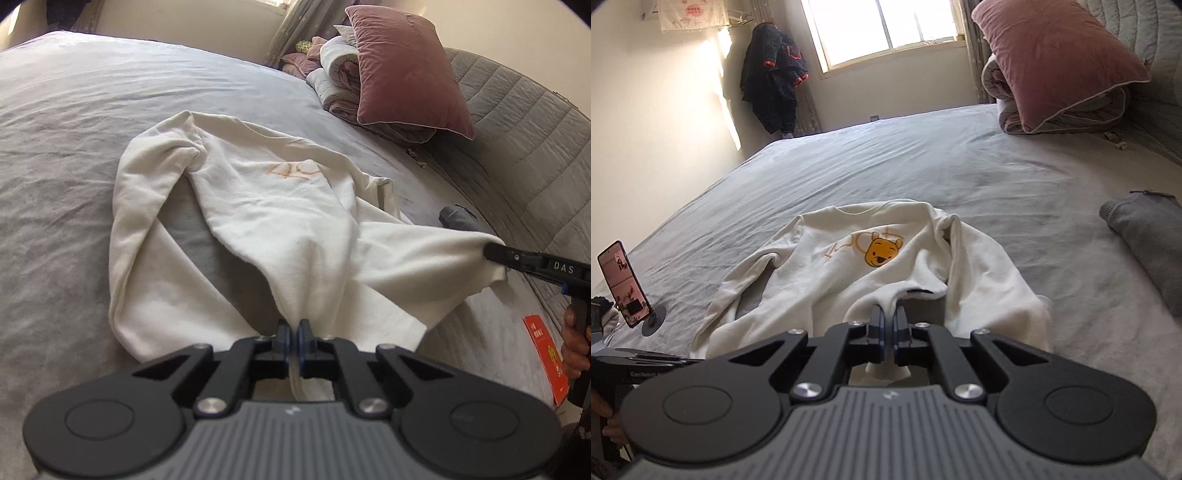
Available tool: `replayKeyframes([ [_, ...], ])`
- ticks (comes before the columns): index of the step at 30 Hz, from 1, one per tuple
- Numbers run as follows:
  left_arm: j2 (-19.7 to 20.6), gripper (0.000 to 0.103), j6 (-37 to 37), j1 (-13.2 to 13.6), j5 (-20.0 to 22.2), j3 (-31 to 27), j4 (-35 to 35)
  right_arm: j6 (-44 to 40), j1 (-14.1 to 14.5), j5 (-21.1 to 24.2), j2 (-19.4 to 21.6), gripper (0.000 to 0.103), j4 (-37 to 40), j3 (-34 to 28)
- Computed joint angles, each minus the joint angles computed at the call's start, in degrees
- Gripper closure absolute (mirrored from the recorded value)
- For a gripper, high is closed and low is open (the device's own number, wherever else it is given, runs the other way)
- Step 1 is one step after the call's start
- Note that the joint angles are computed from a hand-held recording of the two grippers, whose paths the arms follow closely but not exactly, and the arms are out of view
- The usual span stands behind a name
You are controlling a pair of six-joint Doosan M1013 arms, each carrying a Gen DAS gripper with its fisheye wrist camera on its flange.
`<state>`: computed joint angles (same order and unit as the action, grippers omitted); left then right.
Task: Fold clothes
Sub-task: 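Hold the hem with both grippers and pull it to straighten the sweatshirt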
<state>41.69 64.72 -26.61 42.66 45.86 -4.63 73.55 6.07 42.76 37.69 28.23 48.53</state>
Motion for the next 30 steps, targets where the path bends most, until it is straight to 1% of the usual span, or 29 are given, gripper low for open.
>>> replayKeyframes([
  [3, -0.78, 0.099, -0.86, 0.02, 0.59, 0.49, 0.90, 2.10, -1.04, -0.05, -0.82, 0.099, -0.56, 1.30],
  [5, -1.22, 0.099, -1.95, 0.11, 1.33, 0.87, 1.58, 2.91, -1.93, 0.47, -1.59, 0.099, 0.59, 2.46],
  [8, -1.92, 0.100, -2.34, 0.58, 1.90, 1.84, 0.39, 2.18, -3.16, 1.12, -2.81, 0.099, 4.08, 4.41],
  [12, -2.77, 0.100, -1.64, 1.12, 2.62, 2.91, -1.67, 1.83, -4.24, 2.31, -3.90, 0.099, 6.52, 6.08],
  [17, -4.27, 0.100, 1.71, 2.05, 1.73, 4.56, -7.11, 1.34, -5.49, 5.59, -4.27, 0.099, 9.97, 6.81],
  [20, -5.21, 0.100, 3.54, 2.19, 1.62, 5.67, -7.66, 0.45, -6.10, 7.46, -4.40, 0.099, 11.87, 7.13],
  [24, -5.80, 0.100, 5.54, 2.54, 3.14, 6.72, -9.65, -0.76, -6.42, 10.05, -4.77, 0.099, 12.83, 7.80],
  [30, -6.04, 0.100, 7.17, 2.62, 6.12, 7.05, -9.85, -0.86, -6.14, 14.42, -4.41, 0.099, 10.39, 7.68],
])
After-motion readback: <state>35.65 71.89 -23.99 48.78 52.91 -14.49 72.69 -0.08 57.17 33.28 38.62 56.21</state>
